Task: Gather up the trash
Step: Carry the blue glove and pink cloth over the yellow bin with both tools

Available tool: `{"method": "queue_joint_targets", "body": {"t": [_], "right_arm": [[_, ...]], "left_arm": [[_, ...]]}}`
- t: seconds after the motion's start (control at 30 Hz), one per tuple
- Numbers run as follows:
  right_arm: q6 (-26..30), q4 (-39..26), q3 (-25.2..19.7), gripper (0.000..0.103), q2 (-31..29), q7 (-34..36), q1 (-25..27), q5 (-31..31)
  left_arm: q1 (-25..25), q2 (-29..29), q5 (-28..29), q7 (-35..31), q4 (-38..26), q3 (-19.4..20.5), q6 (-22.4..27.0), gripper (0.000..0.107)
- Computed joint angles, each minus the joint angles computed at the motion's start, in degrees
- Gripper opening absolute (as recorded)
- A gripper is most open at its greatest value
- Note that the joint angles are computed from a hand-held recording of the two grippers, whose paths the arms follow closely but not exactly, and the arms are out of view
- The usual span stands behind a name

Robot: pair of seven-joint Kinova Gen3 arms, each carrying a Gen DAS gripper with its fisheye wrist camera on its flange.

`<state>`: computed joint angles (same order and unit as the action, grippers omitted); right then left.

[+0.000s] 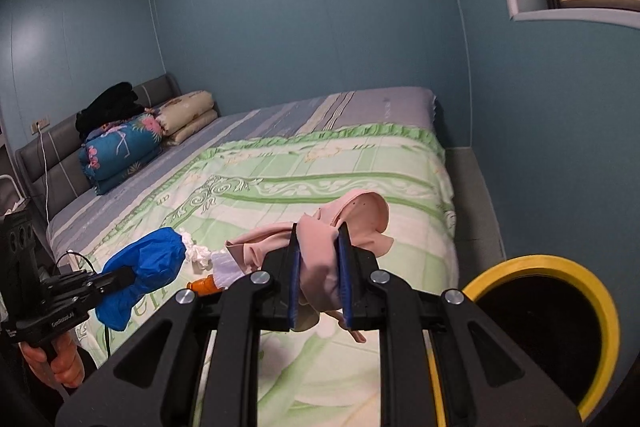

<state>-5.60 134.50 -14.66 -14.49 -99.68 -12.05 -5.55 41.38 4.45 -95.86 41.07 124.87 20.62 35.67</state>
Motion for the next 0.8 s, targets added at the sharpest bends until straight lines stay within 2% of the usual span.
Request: {"method": "queue_joint_targets", "body": {"t": [0.13, 0.23, 0.3, 0.37, 0.6, 0.8], "right_arm": [[1.3, 1.2, 1.5, 0.015, -4.3, -0.4, -0.3, 0.6], [2.6, 1.9, 0.5, 0.015, -7.9, -0.6, 2.0, 0.8], [3.6, 2.1, 1.7, 0.015, -10.1, -0.6, 1.7, 1.4], [4.4, 2.1, 1.2, 0.015, -11.8, -0.7, 3.4, 1.8], [7.0, 2.6, 3.0, 0.015, -16.6, -1.2, 5.7, 2.7], [7.4, 3.1, 4.9, 0.015, -18.2, -0.9, 7.2, 3.7]], "left_arm": [[0.9, 1.0, 1.7, -3.6, -3.2, 0.3, 0.6, 0.004], [1.7, 1.9, 2.5, -5.6, -5.6, 0.1, 0.7, 0.004], [2.3, 2.6, 2.9, -7.0, -7.3, -0.1, 0.6, 0.004], [3.1, 3.5, 3.4, -8.4, -9.0, -0.2, 0.8, 0.004], [5.6, 6.2, 3.9, -11.5, -14.0, -1.7, 0.3, 0.004], [7.0, 8.2, 4.4, -14.2, -18.1, -3.0, -1.2, 0.004]]}}
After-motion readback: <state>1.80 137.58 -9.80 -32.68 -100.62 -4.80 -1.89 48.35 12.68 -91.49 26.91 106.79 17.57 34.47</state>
